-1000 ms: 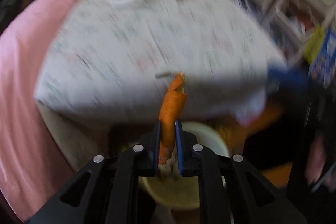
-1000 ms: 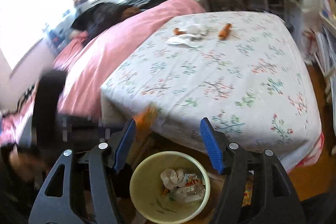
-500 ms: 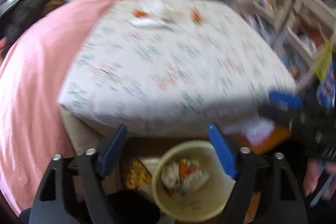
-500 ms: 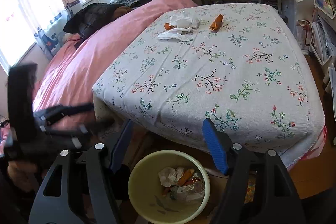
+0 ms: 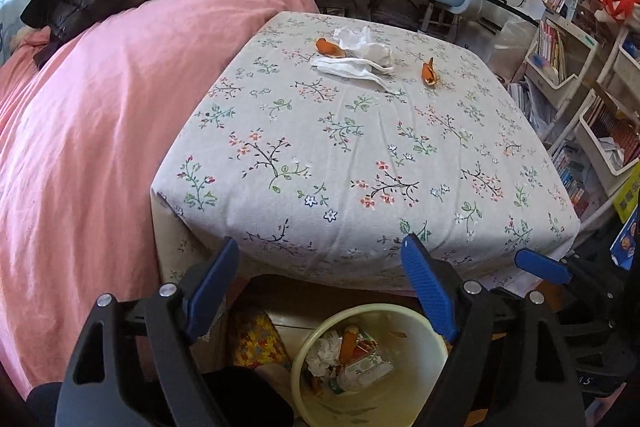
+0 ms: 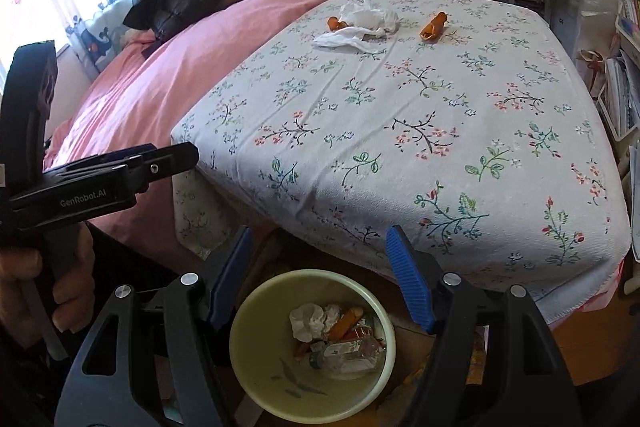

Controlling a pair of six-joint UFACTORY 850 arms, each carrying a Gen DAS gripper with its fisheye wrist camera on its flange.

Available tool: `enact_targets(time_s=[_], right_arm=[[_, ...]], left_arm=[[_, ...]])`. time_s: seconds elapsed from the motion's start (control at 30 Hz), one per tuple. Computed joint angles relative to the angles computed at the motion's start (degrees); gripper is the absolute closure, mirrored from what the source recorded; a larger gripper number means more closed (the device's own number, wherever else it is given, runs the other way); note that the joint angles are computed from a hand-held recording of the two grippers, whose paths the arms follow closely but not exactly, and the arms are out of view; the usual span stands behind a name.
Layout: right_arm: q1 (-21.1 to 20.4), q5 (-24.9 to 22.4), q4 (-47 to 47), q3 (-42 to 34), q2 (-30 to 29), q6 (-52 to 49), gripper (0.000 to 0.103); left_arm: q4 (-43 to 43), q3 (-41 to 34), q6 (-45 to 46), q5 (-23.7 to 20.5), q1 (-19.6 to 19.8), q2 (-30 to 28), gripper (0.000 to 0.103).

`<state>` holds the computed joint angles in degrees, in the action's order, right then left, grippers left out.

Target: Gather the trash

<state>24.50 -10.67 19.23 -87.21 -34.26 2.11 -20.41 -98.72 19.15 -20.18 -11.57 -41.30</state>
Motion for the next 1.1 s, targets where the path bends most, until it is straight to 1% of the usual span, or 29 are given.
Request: enact_targets(time_s=[0.2, 0.47, 1.1], right_arm=[[0.3, -1.2, -2.6, -0.9, -0.8, 2.0, 0.037], [0.6, -1.2, -5.7, -0.9, -0.9, 4.6, 0.037], [0.7, -1.2, -6.2, -0.9, -0.9, 5.2, 0.036]], left_arm=[[0.2, -0.3, -0.5, -0.2, 0.1, -0.2, 0.023], [1.1, -0.2, -1.2, 0.1, -0.1, -0.2, 0.023], [2.0, -0.1, -2.3, 0.2, -0.2, -0.1, 0.023]])
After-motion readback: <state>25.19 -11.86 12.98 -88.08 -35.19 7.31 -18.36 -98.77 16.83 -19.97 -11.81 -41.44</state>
